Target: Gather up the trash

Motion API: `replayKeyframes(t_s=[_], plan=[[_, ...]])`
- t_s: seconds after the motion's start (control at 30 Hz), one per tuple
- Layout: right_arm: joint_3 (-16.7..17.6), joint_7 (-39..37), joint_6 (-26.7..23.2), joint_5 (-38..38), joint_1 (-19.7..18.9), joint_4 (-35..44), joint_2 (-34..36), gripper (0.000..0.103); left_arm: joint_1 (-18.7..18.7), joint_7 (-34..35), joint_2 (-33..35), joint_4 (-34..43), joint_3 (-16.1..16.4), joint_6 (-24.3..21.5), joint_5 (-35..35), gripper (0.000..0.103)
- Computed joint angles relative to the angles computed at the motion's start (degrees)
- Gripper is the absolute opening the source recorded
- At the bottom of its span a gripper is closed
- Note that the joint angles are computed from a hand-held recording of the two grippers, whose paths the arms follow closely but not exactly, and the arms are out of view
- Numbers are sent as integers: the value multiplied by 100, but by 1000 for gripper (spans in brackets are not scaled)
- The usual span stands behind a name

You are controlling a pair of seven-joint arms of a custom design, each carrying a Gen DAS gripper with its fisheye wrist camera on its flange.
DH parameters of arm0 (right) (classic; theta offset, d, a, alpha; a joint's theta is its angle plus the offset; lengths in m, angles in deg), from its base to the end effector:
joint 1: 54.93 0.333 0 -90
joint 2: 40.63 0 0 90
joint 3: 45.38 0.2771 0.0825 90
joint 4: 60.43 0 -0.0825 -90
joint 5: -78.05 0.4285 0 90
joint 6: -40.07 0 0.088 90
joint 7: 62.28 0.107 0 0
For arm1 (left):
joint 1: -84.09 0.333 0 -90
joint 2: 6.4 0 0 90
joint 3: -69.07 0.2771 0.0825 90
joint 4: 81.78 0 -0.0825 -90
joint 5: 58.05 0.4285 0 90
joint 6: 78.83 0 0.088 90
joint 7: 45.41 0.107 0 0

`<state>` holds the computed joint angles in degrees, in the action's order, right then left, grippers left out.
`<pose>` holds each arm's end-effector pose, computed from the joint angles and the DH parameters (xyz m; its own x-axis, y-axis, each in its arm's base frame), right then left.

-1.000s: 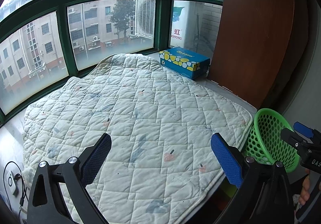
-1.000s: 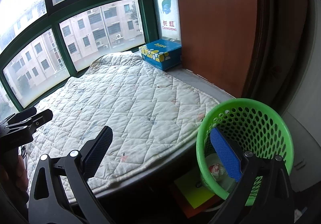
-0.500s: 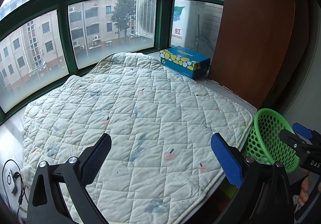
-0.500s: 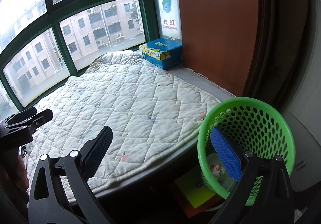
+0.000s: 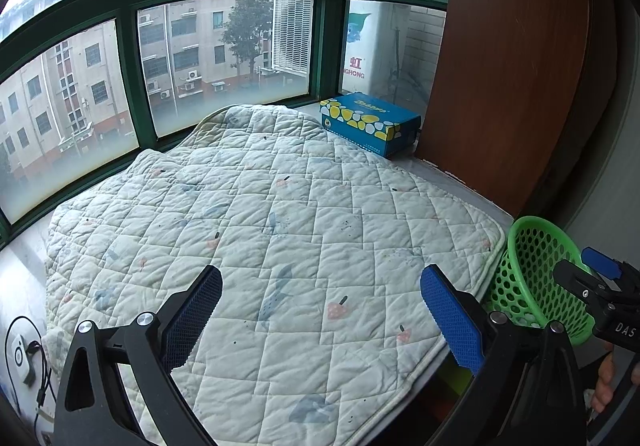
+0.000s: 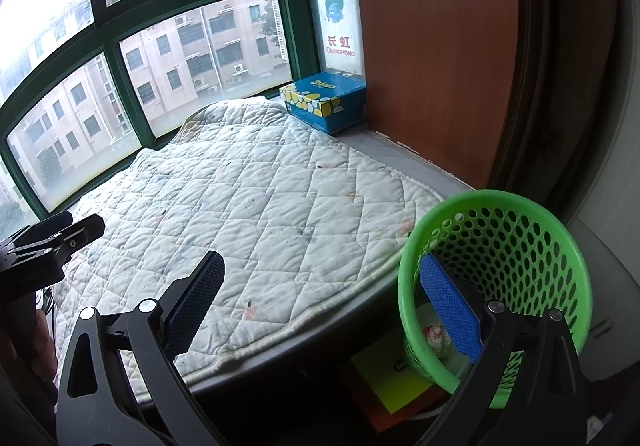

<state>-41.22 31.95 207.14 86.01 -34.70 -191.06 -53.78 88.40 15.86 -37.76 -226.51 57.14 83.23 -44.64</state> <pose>0.5255 0.2306 0.4940 0.3017 -0.9396 -0.1618 -0.6618 -0.0842 -0.7449 0.4862 -0.0811 0.5055 0.1319 -0.9896 0.0566 -0.6378 -0.1285 -0.7594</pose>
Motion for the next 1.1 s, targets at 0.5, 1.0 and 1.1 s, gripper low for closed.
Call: replayKeyframes(t_s=[0.5, 1.0, 1.1], plan=[[-14, -73, 33, 104, 31, -30, -10, 97, -13, -63, -19, -7, -25, -6, 24, 96], [-60, -215, 6, 284, 95, -8, 6, 97, -20, -144, -9, 3, -59, -29, 60, 96], [-51, -217, 6, 291, 84, -9, 5, 97, -35, -143, -7, 5, -46, -31, 56, 96]])
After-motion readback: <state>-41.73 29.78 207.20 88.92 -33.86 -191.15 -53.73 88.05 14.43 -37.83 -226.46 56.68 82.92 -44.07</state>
